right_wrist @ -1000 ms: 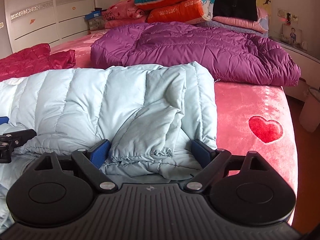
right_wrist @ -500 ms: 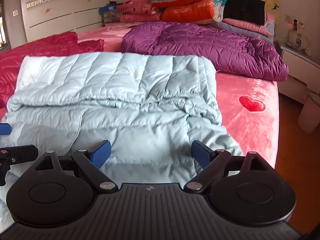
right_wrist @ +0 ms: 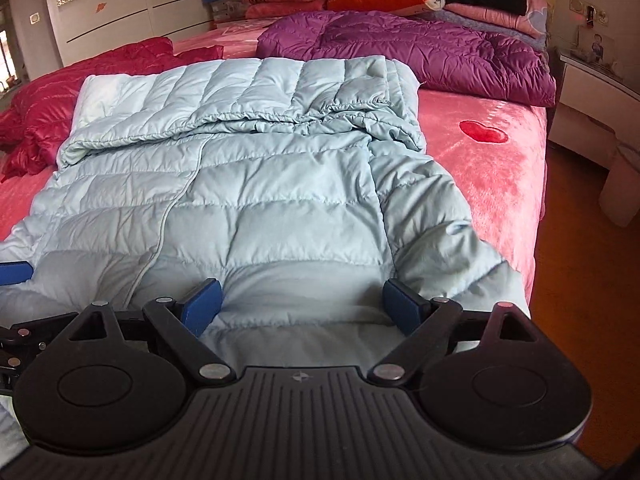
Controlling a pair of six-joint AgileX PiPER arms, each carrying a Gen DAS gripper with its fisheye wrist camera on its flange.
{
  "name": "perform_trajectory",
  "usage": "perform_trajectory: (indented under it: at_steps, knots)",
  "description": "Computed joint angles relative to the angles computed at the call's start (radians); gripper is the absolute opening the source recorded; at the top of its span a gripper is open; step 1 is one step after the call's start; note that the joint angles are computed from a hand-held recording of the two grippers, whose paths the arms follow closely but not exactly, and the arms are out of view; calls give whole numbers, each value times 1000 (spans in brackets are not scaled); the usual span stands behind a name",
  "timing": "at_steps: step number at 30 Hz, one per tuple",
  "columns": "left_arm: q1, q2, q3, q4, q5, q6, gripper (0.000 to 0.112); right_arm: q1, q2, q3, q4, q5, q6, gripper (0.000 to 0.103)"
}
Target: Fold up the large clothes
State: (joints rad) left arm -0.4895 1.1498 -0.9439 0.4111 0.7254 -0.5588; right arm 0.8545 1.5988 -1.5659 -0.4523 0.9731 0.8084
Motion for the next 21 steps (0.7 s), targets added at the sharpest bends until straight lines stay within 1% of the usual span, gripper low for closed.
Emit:
perform_trajectory:
  at_steps: [4,6,8,11,13,16,19,21]
  knots:
    - [-17,-66,6,-49,58,36,102,9,-36,7,51,37,-56,103]
    - [-10,-110,11,-85,82,69,102,-5,-70,26,100,33,-98,103]
    - [4,-159,17,-109,94,91,102,-32,-115,60,144,9,-128,103]
    - [56,-234,25,-139,99,114,102,-49,-203,132,105,10,-66,103]
    - [126,-271,28,-186,103,142,102,-98,-259,180,110,-1,-7,103]
    - [265,-307,30,-298,112,229,102,-230,-329,244,214,-47,28,103]
    - [423,-310,31,-439,126,321,102,-303,-365,290,222,-86,52,103]
    - [509,-302,35,-534,137,387,102,-347,-367,306,248,-108,37,103]
